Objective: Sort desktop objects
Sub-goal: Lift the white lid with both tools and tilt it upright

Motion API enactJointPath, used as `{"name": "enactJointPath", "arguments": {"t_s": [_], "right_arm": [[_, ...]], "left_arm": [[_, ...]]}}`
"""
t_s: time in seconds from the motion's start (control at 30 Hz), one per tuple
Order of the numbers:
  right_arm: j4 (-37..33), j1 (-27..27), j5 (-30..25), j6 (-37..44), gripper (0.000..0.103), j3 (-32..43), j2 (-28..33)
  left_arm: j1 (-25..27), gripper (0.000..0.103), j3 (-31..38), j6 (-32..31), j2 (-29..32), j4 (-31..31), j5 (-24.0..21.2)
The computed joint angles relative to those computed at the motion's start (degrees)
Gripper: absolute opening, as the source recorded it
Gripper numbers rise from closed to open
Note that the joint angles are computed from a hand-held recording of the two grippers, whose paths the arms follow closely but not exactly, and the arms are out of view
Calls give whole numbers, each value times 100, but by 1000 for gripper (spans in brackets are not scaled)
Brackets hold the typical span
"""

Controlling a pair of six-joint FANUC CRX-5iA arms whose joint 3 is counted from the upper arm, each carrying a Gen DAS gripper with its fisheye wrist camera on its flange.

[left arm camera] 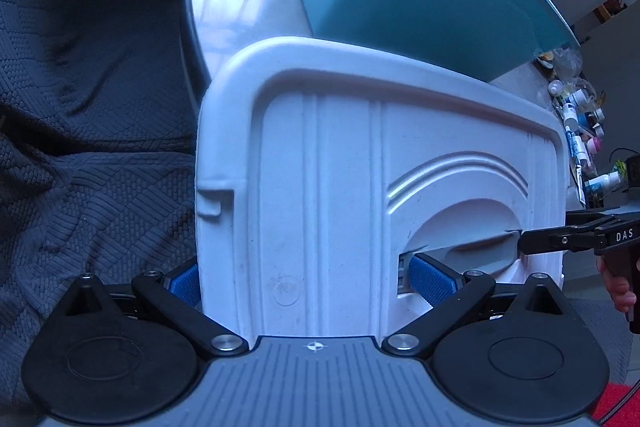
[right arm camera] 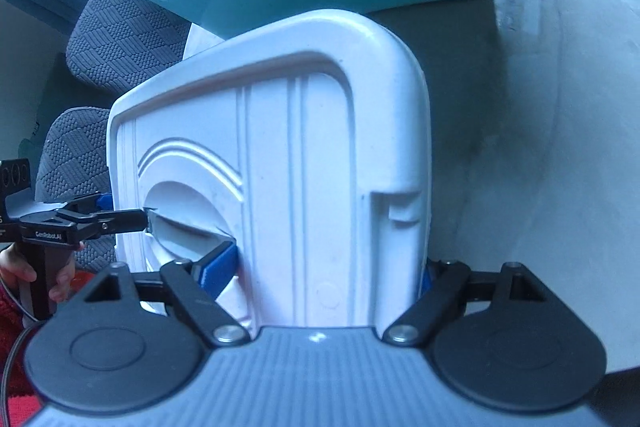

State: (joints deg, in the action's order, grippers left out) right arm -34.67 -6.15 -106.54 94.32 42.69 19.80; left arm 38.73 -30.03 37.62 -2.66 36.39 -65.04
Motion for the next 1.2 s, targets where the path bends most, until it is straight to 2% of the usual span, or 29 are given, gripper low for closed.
{"name": "enactJointPath", "arguments": {"t_s": [0.17, 0.3, 0.43, 0.6, 0.7, 0.87, 1.0, 1.2], "right_arm": [[-169, -342, -113, 289, 85, -240, -147], [-318, -680, -490, 508, 84, 61, 48], [-442, -986, -881, 728, 84, 397, 245], [-621, -1290, -1096, 1037, 84, 379, 212], [-770, -1512, -1332, 1201, 84, 549, 288], [-815, -1307, -941, 1365, 84, -392, -294], [-997, -1368, -991, 1373, 84, -435, -376], [-1271, -1607, -1225, 1409, 84, -256, -330]], "left_arm": [[-200, 102, -501, 150, -571, 2, 253], [-397, 102, -1018, 414, -1136, 108, 545], [-670, 102, -1370, 894, -1660, 35, 712], [-979, 102, -1644, 1547, -2396, -194, 847], [-1138, 102, -1699, 1984, -2789, -395, 808], [-1411, 102, -1562, 2704, -3258, -800, 653], [-1637, 102, -1297, 3179, -3459, -1113, 497], [-1746, 102, -950, 3480, -3552, -1401, 300]]}}
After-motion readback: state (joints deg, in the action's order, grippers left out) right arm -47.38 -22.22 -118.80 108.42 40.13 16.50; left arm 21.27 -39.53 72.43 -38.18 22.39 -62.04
